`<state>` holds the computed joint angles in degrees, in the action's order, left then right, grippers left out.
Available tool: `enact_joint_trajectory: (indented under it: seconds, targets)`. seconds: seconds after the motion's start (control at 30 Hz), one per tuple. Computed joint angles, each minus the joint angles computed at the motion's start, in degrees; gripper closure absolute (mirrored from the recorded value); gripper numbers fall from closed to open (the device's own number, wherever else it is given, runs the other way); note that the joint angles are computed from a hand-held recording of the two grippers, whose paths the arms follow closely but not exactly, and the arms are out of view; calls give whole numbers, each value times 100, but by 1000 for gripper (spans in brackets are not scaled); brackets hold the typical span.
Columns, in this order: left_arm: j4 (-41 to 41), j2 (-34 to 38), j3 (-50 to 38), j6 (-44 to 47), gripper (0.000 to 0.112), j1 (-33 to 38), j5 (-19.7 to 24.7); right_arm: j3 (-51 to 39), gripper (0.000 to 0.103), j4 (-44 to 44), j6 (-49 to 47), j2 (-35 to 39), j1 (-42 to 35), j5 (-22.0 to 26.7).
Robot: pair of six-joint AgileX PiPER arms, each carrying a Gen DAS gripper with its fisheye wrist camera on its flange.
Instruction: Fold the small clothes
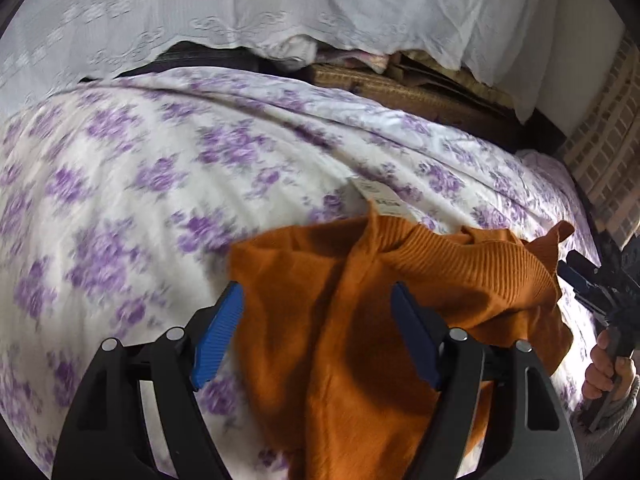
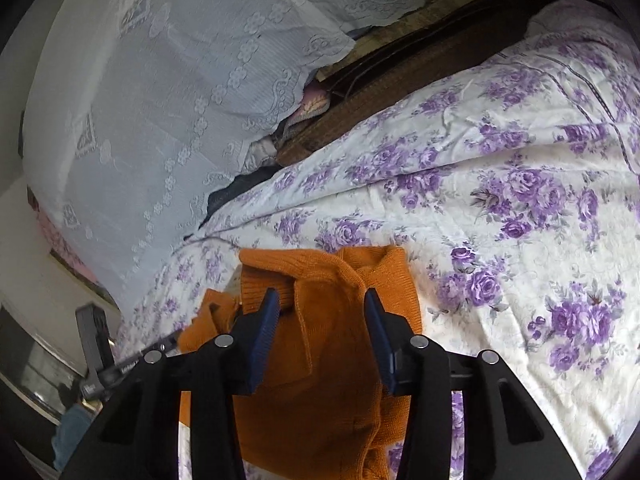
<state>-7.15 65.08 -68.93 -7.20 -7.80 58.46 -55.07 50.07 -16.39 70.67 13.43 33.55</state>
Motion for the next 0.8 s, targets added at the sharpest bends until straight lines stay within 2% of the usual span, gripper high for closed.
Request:
enact_joint_trajectory:
  seconds: [0.13, 0.2, 0.33, 0.5, 0.53, 0.57, 0.63, 0.73, 0.8]
  targets:
    - [78, 439, -187, 78, 39, -224, -25, -147, 58, -938, 584, 98, 364, -199]
    - [-178, 578, -194, 272, 39, -115, -19, -166, 58, -1273, 839, 119, 415, -292]
    - [-1062, 618, 29, 971, 41, 403, -53, -74, 58, -1172, 742, 170, 325, -372]
    - [-1136, 574, 84, 988, 57, 438, -150, -304, 58, -2345, 1587, 398, 848, -655]
    - [-1172, 544, 107, 1010, 63, 450, -181, -303, 63, -2325, 1583, 399, 853, -692]
    - [-1194, 532, 105, 1021, 65, 458, -190, -274, 75, -2076, 1386, 392, 800, -727]
    - [-1375, 490, 113, 1130, 67, 548, -163, -215, 84, -1576, 984, 347, 656, -716]
    - [-1694, 408, 119, 1376, 66, 803, -55, -115, 84, -279, -29, 355, 241, -440]
    - [-1847, 350, 135, 1474, 62, 924, -57, -104, 84, -109, -147, 394, 170, -350]
